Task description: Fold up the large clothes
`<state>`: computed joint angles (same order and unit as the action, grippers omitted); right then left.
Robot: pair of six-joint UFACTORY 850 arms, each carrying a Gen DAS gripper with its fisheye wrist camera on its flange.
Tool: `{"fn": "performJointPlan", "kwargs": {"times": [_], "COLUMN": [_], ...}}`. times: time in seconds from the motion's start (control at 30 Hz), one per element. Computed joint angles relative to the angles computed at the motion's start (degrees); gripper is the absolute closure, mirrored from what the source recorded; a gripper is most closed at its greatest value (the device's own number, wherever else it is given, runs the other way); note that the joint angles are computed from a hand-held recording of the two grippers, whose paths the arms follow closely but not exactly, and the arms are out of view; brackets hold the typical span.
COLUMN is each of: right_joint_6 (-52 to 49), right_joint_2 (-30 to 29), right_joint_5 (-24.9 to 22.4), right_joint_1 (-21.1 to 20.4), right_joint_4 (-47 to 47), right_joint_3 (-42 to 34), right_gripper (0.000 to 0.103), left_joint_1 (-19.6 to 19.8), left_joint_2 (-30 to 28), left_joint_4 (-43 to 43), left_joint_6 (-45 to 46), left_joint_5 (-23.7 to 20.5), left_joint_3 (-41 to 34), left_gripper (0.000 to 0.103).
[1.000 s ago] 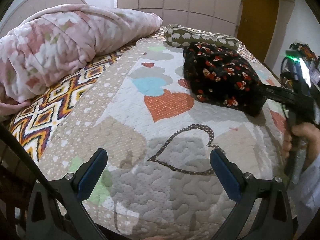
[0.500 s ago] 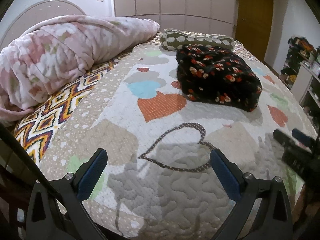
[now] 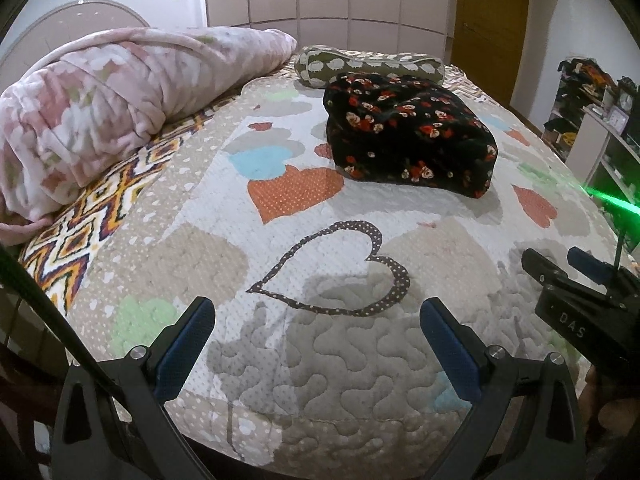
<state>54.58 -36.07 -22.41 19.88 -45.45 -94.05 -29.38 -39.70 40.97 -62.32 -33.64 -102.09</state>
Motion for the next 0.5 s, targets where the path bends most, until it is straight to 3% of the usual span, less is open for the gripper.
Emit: {"fn": "performJointPlan", "kwargs": {"times": [0.5], "right_joint_6": [0.4], "right_joint_2": [-0.6], "right_joint_5": [-1.0], "right_joint_1": [0.2], "right_joint_4": [0.8], "right_joint_3": [-0.4], "right_gripper": [0.029], "left_joint_1": [0.6], "left_joint_2": [-1.0], "left_joint_4": [-6.2], "left_joint_6": [5.3], "left_joint_5": [0.2], "left_joint_3": [-1.1], "left_gripper": [0.001]}}
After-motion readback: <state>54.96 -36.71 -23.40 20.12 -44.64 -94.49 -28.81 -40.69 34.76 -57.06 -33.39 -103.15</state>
